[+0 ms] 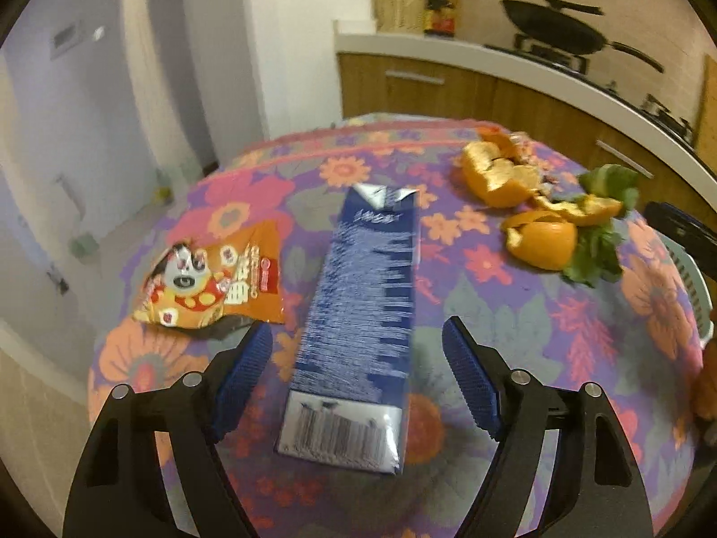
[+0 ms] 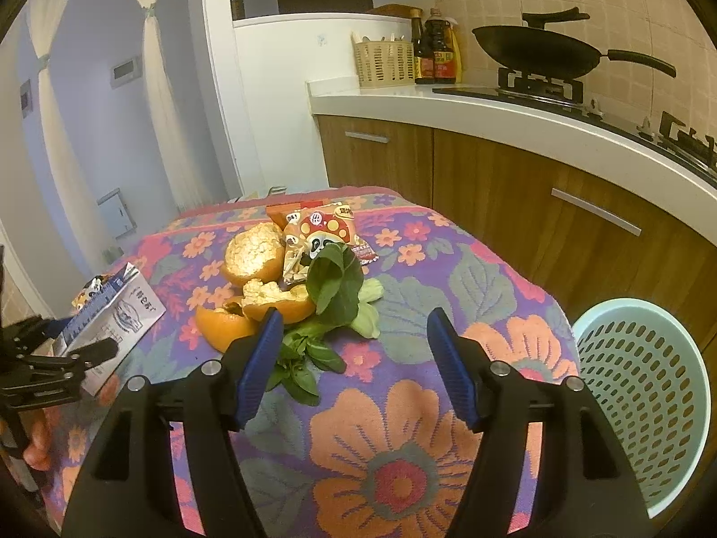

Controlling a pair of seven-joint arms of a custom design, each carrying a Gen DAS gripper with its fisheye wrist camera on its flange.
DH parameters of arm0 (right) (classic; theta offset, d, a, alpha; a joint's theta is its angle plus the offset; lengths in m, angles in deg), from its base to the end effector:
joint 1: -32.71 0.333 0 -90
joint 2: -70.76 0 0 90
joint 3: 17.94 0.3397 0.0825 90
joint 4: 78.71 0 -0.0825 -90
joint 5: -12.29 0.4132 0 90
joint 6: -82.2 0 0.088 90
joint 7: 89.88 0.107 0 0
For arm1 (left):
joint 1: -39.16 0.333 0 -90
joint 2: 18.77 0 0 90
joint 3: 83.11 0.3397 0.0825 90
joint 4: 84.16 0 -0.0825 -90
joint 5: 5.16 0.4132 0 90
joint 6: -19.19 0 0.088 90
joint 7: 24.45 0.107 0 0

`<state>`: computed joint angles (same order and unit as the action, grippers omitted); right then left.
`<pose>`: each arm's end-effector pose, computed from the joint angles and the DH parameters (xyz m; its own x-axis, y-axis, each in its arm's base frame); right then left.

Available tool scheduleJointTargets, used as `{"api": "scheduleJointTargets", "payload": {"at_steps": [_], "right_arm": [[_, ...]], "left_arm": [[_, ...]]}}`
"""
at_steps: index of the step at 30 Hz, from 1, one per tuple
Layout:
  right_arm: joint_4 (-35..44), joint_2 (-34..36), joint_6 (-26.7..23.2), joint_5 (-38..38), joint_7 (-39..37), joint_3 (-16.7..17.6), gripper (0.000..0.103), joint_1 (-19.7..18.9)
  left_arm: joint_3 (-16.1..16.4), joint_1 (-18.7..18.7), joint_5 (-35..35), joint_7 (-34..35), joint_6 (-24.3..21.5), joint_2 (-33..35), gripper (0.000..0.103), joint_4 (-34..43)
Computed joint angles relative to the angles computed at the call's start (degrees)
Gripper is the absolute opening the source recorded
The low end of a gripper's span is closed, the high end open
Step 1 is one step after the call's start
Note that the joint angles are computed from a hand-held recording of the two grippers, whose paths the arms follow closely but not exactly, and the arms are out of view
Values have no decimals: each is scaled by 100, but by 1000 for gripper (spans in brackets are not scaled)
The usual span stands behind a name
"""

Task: Collect trash
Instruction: 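Bring both tools back over the table toward the milk carton, then grasp the milk carton with the left tool while the right tool grasps greens, then carry the carton and greens over the blue basket and open both tools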

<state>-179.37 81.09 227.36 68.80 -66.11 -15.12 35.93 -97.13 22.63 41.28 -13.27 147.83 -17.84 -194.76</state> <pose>0.6859 0.0609 0.5377 0.6019 -0.7893 -0.1215 -0.5274 -0.2786 -0.8026 0.5461 -0.2973 0.5285 0.4093 -0.9122 -0.0166 -0.6725 -0.2894 -0.6812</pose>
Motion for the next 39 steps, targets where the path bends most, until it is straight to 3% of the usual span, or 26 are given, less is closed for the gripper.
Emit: {"api": "scheduleJointTargets", "payload": {"at_steps": [2, 5, 13, 19, 20, 22, 24, 26, 31, 39], "right_arm": [[16, 11, -27, -2, 30, -3, 63, -7], [1, -2, -19, 19, -6, 5, 63, -11], [62, -4, -212, -14, -66, 4, 63, -8], [679, 374, -542, -450, 552, 23, 63, 75], [785, 461, -542, -591, 696, 33, 60, 105], [1041, 650, -734, -847, 988, 51, 43, 114], [1266, 817, -892, -1176, 1370, 43, 17, 135], [1367, 878, -1049, -1165, 1379, 118, 5, 41], [1019, 553, -854, -631, 794, 263, 2, -120], [826, 134, -1332, 366, 68, 97, 2, -323]], "left_arm": [[12, 7, 25, -144, 76, 27, 68, -11], [14, 3, -5, -249, 157, 80, 37, 15], [-5, -148, 623, -929, 345, 146, 36, 146], [6, -237, 1108, -1492, 364, 290, 36, 337], [16, -242, 1134, -1523, 436, 306, 36, 348], [27, -262, 1165, -1519, 480, 339, 36, 386], [36, -283, 1185, -1498, 477, 361, 36, 417], [49, -295, 1230, -1539, 531, 357, 36, 418], [46, -292, 1335, -1688, 646, 265, 36, 347], [-39, -429, 1538, -1525, 661, 399, 36, 712]]}}
